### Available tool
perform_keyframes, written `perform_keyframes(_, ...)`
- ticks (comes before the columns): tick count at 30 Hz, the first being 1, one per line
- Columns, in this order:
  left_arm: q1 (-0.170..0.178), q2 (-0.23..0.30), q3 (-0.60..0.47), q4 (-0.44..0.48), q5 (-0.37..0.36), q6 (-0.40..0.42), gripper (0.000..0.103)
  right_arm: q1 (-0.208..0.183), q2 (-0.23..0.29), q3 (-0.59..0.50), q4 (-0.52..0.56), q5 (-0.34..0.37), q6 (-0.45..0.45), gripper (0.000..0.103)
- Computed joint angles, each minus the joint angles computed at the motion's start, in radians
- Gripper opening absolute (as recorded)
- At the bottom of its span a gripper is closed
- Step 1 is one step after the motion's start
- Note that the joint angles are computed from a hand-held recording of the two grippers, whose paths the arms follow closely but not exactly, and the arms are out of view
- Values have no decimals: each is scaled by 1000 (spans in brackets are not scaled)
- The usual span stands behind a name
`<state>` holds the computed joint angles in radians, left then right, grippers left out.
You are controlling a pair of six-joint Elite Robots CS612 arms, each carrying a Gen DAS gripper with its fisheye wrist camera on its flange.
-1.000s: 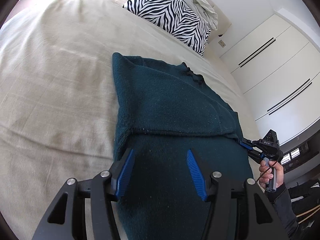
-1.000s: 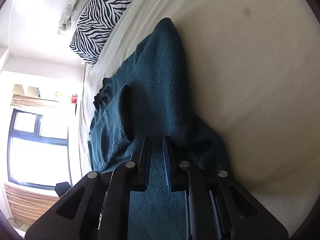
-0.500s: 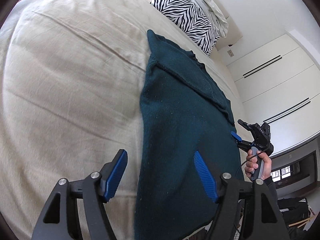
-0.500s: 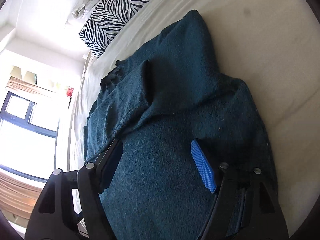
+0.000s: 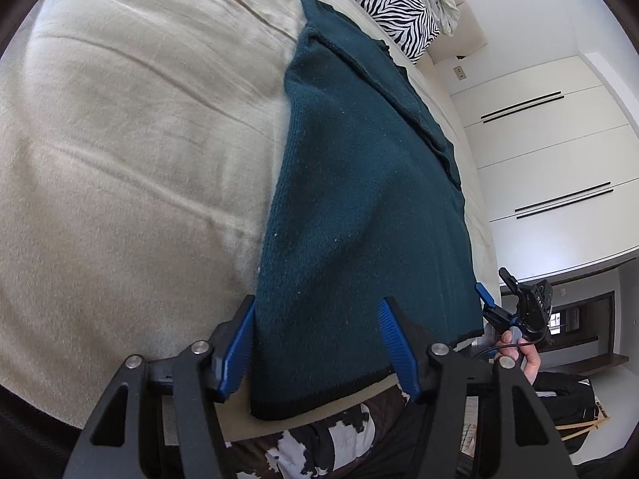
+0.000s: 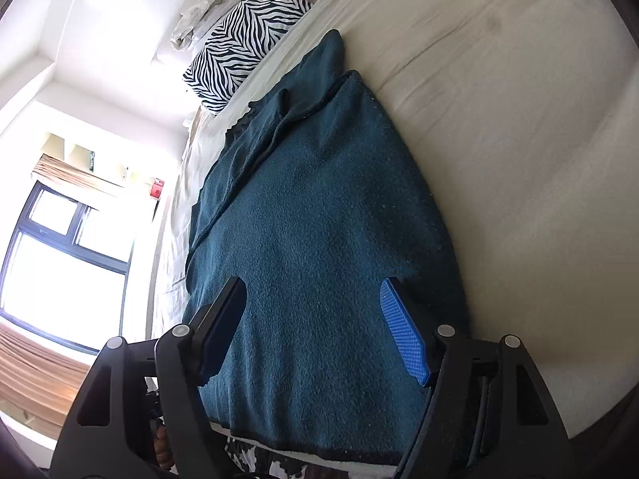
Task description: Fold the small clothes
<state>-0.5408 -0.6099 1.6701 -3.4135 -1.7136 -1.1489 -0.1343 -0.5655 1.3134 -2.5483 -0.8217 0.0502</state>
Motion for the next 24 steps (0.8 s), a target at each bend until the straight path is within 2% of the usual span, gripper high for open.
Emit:
perform_keyframes(5, 9, 6, -1, -1, -34, -11, 41, -35, -54, 70, -17, -69, -14, 68)
perform_keyframes(9, 10, 6, 3, -10, -40, -15, 41, -62, -75, 97, 21, -126, -5, 68)
perform_keyframes(13, 9, 5, -4, 10, -50, 2, 43, -69, -79, 99, 100, -137, -55, 68)
perform_keyframes(17, 10, 2, -12, 39, -57, 29, 36, -64, -78, 87, 172, -151, -99, 58)
perform_keyframes(19, 9, -1, -13, 60, -66, 39, 14, -64, -74, 77, 216, -133, -107, 51)
perform_keyframes(24, 6, 0, -8, 56, -68, 49, 10, -51, -66, 60, 295, -134, -149, 32)
